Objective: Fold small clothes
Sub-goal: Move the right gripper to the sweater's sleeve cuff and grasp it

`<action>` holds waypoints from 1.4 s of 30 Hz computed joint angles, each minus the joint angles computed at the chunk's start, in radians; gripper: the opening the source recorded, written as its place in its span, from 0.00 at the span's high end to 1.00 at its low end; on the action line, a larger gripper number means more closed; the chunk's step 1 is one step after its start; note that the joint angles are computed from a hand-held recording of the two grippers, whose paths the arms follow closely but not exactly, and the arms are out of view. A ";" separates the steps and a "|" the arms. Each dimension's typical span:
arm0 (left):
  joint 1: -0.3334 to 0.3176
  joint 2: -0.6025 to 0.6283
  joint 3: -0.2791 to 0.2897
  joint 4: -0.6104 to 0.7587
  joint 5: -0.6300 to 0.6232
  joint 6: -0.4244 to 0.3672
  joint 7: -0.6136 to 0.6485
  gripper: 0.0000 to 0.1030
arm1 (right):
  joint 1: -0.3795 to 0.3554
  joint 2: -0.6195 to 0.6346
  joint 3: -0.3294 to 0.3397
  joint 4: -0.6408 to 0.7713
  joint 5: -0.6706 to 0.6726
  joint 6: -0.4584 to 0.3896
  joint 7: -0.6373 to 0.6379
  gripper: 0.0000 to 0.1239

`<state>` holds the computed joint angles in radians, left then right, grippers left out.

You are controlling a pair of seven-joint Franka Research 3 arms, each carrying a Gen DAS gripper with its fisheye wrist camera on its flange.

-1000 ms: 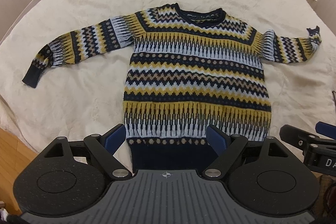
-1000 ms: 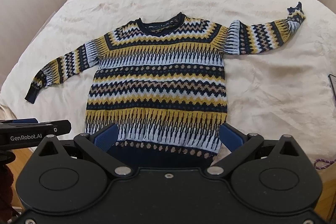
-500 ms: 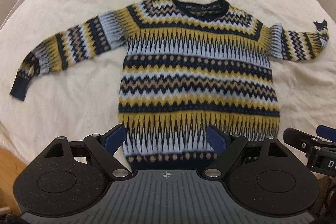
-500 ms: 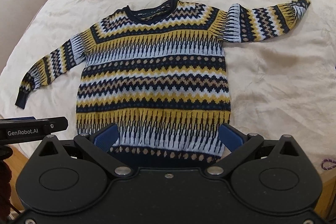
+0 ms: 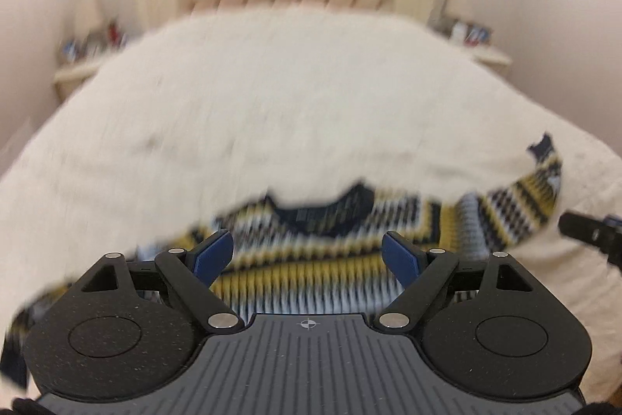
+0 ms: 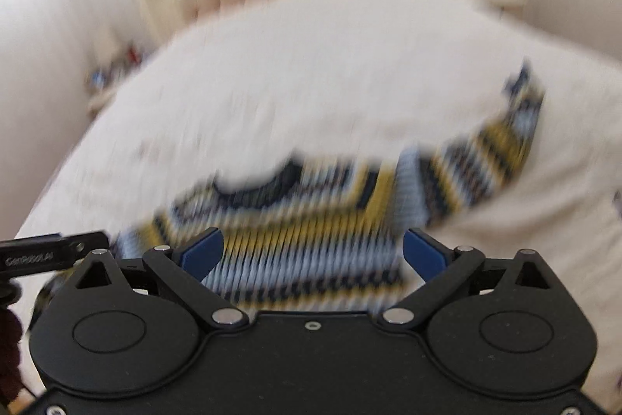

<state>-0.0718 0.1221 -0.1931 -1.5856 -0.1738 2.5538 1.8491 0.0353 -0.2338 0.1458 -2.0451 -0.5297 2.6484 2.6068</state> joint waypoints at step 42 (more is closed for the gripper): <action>-0.176 0.136 0.008 0.239 0.523 -0.408 -0.782 0.19 | -0.009 0.723 -0.437 0.661 0.078 -0.237 -0.639 0.58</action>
<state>-0.2477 0.2583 -0.1849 -1.3467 0.3496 2.1453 1.0673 0.0260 0.4896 -0.2917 -1.3839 -0.4519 2.4109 1.9682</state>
